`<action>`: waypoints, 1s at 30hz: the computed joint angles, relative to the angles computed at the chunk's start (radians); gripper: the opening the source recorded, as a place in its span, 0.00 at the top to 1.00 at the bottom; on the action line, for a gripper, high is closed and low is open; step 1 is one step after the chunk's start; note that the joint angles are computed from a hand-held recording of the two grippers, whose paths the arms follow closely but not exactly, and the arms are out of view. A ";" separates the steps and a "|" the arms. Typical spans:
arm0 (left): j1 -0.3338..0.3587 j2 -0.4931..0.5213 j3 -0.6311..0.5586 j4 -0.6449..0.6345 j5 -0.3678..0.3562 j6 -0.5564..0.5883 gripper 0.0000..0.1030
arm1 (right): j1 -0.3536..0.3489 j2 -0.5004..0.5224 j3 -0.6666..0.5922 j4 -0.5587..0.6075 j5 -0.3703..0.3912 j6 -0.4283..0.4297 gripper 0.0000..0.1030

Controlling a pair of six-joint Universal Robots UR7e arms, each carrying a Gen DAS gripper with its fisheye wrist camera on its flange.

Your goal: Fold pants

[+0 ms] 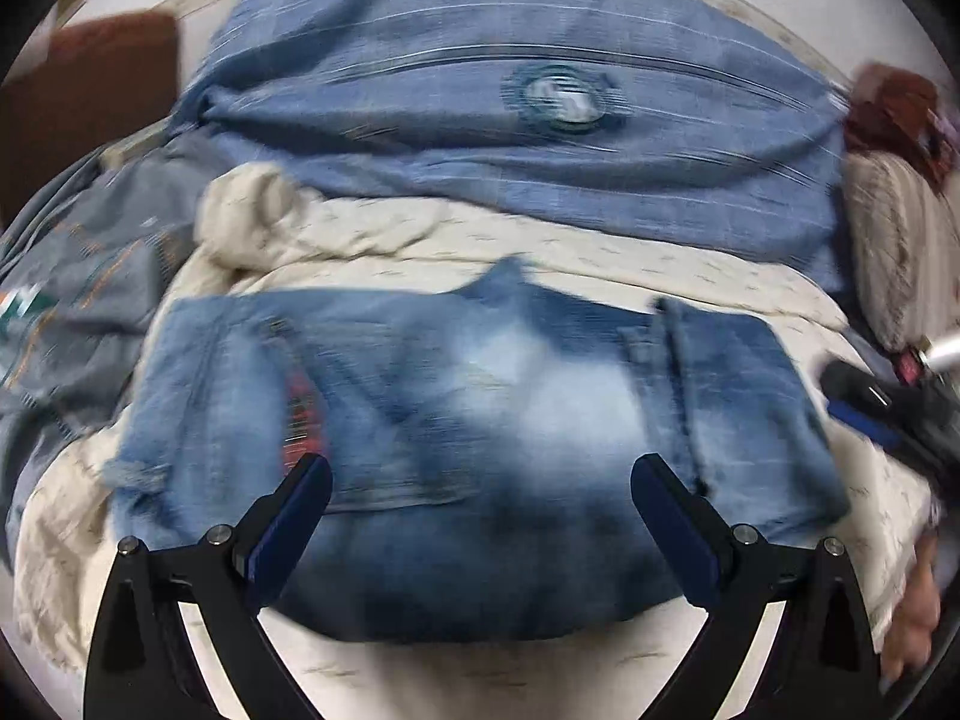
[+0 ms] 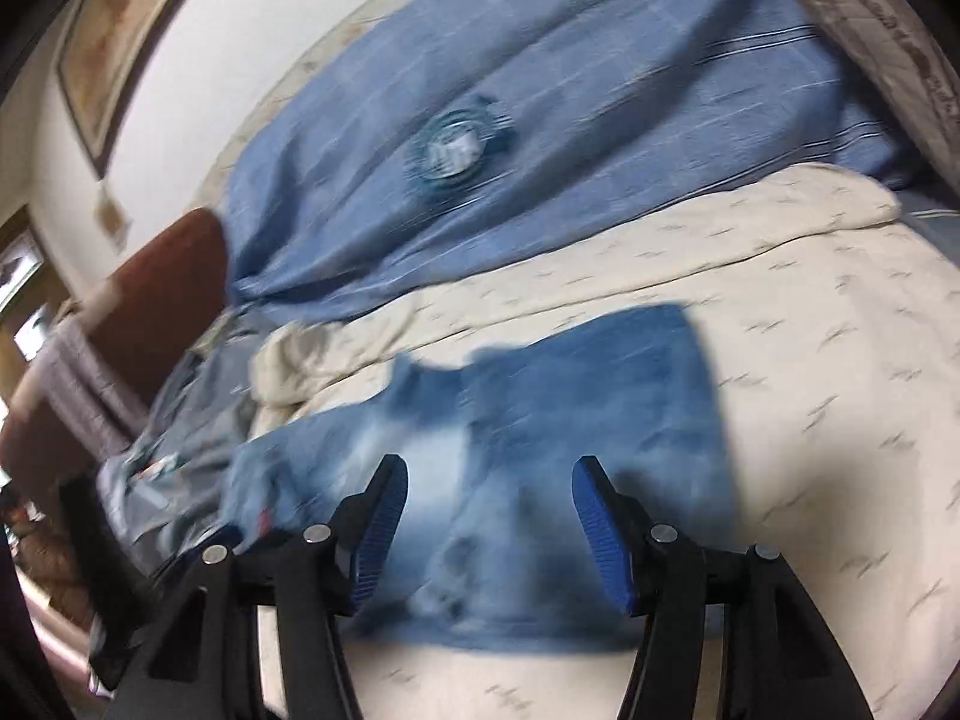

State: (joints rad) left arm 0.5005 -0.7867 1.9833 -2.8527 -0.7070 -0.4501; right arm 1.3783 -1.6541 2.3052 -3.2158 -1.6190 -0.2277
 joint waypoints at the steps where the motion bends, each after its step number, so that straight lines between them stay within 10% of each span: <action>1: -0.009 0.024 -0.011 -0.017 0.003 0.025 0.03 | 0.013 0.028 -0.029 -0.004 -0.054 0.000 0.53; 7: -0.021 0.132 -0.086 -0.014 -0.032 0.128 0.03 | 0.031 0.153 -0.181 0.112 -0.198 -0.019 0.67; 14: 0.037 0.124 -0.115 0.103 -0.190 0.078 0.03 | 0.039 0.230 -0.306 0.416 -0.108 -0.116 0.67; 17: 0.047 0.108 -0.102 0.096 -0.220 0.087 0.03 | 0.072 0.250 -0.287 0.369 -0.168 -0.194 0.67; 23: 0.049 0.056 -0.051 0.046 -0.195 0.077 0.03 | -0.015 0.129 -0.206 0.269 0.048 -0.128 0.67; 30: 0.034 0.020 -0.017 0.017 -0.074 0.066 0.03 | -0.047 0.129 -0.177 0.139 -0.085 -0.007 0.67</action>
